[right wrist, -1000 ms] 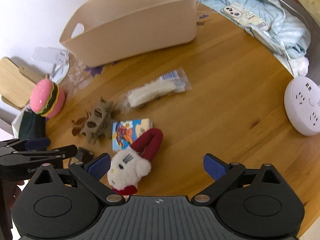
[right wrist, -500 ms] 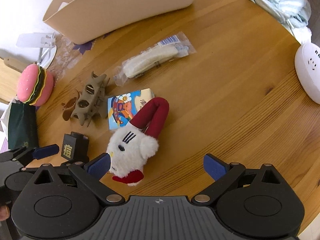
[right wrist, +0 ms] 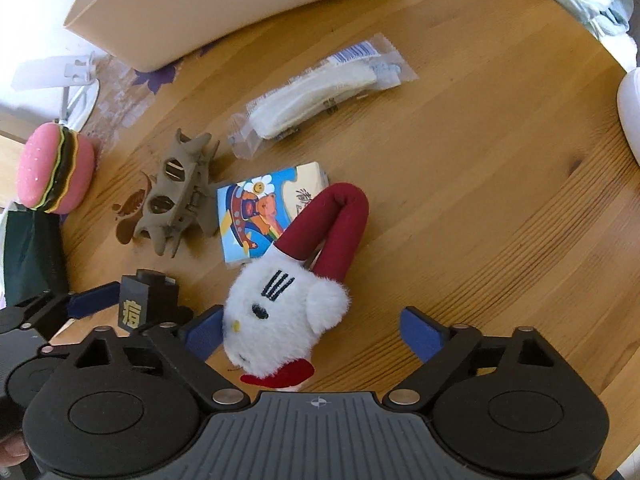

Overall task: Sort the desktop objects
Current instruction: 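Grasp the black cube with left tool while right tool grasps the Hello Kitty plush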

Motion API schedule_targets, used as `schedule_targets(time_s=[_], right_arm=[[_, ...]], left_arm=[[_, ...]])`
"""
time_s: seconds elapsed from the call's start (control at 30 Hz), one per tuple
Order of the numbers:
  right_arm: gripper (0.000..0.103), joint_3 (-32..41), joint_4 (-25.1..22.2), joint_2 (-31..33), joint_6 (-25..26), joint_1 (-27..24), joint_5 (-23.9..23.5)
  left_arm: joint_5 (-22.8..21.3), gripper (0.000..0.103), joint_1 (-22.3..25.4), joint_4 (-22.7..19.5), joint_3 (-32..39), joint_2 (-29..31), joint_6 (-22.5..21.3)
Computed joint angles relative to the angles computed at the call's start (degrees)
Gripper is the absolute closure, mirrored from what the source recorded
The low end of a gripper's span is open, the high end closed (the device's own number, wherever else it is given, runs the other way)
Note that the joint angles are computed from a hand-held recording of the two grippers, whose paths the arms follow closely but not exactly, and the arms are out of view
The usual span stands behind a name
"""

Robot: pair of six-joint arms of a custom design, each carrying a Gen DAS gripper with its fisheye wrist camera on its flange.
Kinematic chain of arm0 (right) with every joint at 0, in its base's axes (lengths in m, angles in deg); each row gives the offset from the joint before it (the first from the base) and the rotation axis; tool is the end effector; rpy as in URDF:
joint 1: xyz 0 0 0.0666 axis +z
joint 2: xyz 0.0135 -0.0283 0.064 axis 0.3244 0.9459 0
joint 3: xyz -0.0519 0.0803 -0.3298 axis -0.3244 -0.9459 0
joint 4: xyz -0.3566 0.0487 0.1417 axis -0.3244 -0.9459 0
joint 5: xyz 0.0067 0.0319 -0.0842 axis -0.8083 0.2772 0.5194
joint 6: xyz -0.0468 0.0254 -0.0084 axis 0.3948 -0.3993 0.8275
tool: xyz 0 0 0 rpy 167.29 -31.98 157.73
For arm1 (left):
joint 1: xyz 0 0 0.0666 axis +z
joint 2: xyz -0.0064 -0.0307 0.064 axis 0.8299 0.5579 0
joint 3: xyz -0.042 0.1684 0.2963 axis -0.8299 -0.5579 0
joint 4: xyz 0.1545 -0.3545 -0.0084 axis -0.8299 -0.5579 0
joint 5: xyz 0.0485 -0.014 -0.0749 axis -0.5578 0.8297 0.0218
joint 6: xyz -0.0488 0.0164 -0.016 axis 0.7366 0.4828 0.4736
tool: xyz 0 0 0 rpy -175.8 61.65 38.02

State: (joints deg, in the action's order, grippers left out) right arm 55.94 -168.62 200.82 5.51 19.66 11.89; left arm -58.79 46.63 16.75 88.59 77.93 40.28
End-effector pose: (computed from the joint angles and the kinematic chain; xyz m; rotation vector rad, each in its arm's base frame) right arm 0.6082 0.0088 0.3936 -0.0918 2.8735 0.0583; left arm 0.6912 -0.1175 0.3158 1.3253 2.3420 0.1461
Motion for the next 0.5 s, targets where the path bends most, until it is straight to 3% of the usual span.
schedule_targets(time_s=[0.23, 0.5], right_arm=[[0.017, -2.68, 2.80, -1.30, 2.21, 0.99, 2.43], [0.034, -3.16, 3.13, -1.97, 5.63, 0.88, 4.13]], left_arm=[[0.40, 0.031, 0.13, 3.44, -2.91, -1.48, -1.07], [0.92, 0.044, 0.31, 3.98, -2.33, -1.35, -0.39]])
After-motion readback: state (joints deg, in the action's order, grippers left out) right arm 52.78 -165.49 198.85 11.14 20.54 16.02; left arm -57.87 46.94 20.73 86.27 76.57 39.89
